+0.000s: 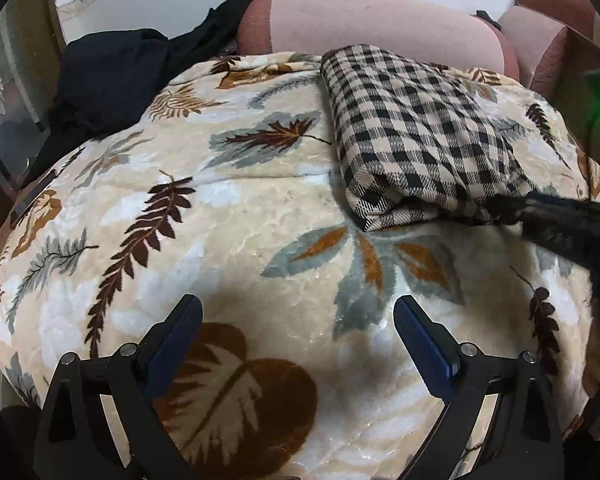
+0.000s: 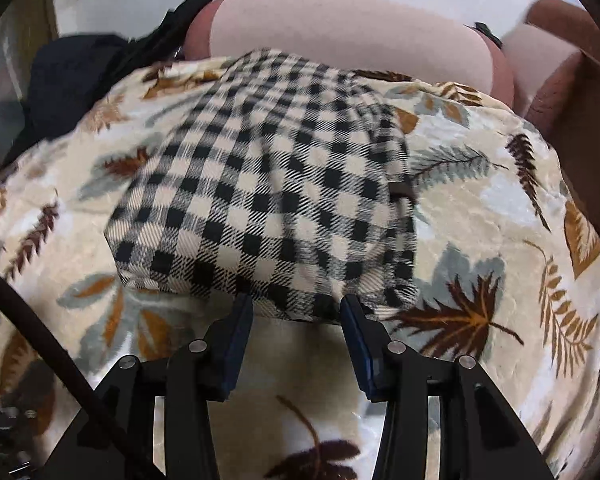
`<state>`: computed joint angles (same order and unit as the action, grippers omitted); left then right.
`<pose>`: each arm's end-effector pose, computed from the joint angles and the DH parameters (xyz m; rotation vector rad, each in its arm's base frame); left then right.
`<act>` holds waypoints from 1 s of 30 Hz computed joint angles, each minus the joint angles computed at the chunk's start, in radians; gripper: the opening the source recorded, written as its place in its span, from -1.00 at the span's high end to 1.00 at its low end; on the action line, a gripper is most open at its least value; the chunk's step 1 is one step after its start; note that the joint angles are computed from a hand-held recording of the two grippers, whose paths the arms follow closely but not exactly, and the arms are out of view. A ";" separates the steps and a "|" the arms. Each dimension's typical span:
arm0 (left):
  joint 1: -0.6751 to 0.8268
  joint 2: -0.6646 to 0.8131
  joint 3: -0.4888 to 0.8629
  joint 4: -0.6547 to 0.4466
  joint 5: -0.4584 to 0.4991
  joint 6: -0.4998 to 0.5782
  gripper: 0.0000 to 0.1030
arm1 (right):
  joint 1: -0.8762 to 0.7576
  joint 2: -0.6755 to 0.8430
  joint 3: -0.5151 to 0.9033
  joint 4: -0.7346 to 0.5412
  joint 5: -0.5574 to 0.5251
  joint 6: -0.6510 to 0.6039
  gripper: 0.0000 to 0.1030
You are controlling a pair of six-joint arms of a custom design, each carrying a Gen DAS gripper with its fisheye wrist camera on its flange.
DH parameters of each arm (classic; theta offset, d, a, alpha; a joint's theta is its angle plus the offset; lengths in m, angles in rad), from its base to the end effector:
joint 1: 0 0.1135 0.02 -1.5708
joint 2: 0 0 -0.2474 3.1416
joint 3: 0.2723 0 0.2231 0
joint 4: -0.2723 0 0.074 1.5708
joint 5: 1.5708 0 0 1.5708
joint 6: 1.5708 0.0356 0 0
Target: Fold large clothes
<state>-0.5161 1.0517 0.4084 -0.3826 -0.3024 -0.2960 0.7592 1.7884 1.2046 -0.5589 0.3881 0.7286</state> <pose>0.1454 -0.0703 0.1551 0.1705 2.5218 0.0748 0.2488 0.2175 0.1894 0.0705 2.5710 0.0067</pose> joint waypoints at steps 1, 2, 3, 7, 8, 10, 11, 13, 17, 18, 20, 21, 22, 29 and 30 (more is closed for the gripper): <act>-0.005 0.010 0.000 0.007 -0.002 -0.003 -0.88 | 0.000 -0.015 -0.015 0.003 0.013 0.009 0.03; -0.010 0.016 -0.001 0.013 -0.003 -0.006 -0.88 | 0.003 -0.026 -0.023 0.000 0.025 0.016 0.03; -0.013 0.018 0.000 0.017 -0.001 -0.008 -0.88 | 0.004 -0.034 -0.031 -0.001 0.037 0.020 0.03; -0.001 0.033 0.020 0.027 0.023 -0.009 -0.88 | 0.012 -0.047 -0.032 -0.008 0.062 0.026 0.03; -0.001 0.032 0.025 0.027 0.022 -0.012 -0.88 | 0.012 -0.047 -0.027 -0.014 0.069 0.028 0.03; -0.005 0.035 0.026 0.043 0.006 -0.014 -0.87 | 0.029 -0.049 -0.018 -0.032 0.086 0.050 -0.05; -0.004 0.047 0.027 0.057 0.006 -0.010 -0.87 | 0.036 -0.046 -0.012 -0.038 0.091 0.060 -0.11; 0.007 0.079 0.030 0.085 0.015 0.001 -0.87 | 0.056 -0.031 0.003 -0.062 0.102 0.088 -0.17; 0.030 0.105 0.038 0.102 0.032 0.006 -0.87 | 0.083 -0.016 0.019 -0.093 0.109 0.114 -0.16; 0.032 0.096 0.035 0.100 0.031 0.006 -0.87 | 0.091 -0.015 0.021 -0.097 0.117 0.118 -0.17; 0.029 0.070 0.027 0.098 0.015 0.008 -0.87 | 0.109 -0.011 0.029 -0.106 0.142 0.118 -0.17; 0.026 0.054 0.024 0.095 0.005 0.007 -0.87 | 0.117 -0.005 0.037 -0.113 0.154 0.119 -0.17; 0.022 0.036 0.020 0.090 -0.007 0.004 -0.87 | 0.128 0.002 0.045 -0.126 0.171 0.127 -0.17; 0.007 -0.086 0.005 0.026 -0.034 0.002 -0.87 | 0.177 -0.003 0.052 -0.189 0.151 0.269 -0.17; 0.001 -0.112 0.002 0.012 -0.042 0.001 -0.87 | 0.196 0.000 0.057 -0.209 0.160 0.294 -0.17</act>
<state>-0.5147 0.9392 0.4102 -0.3706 -0.3448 -0.2954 0.9553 1.7880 1.2618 -0.7684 0.5477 1.0226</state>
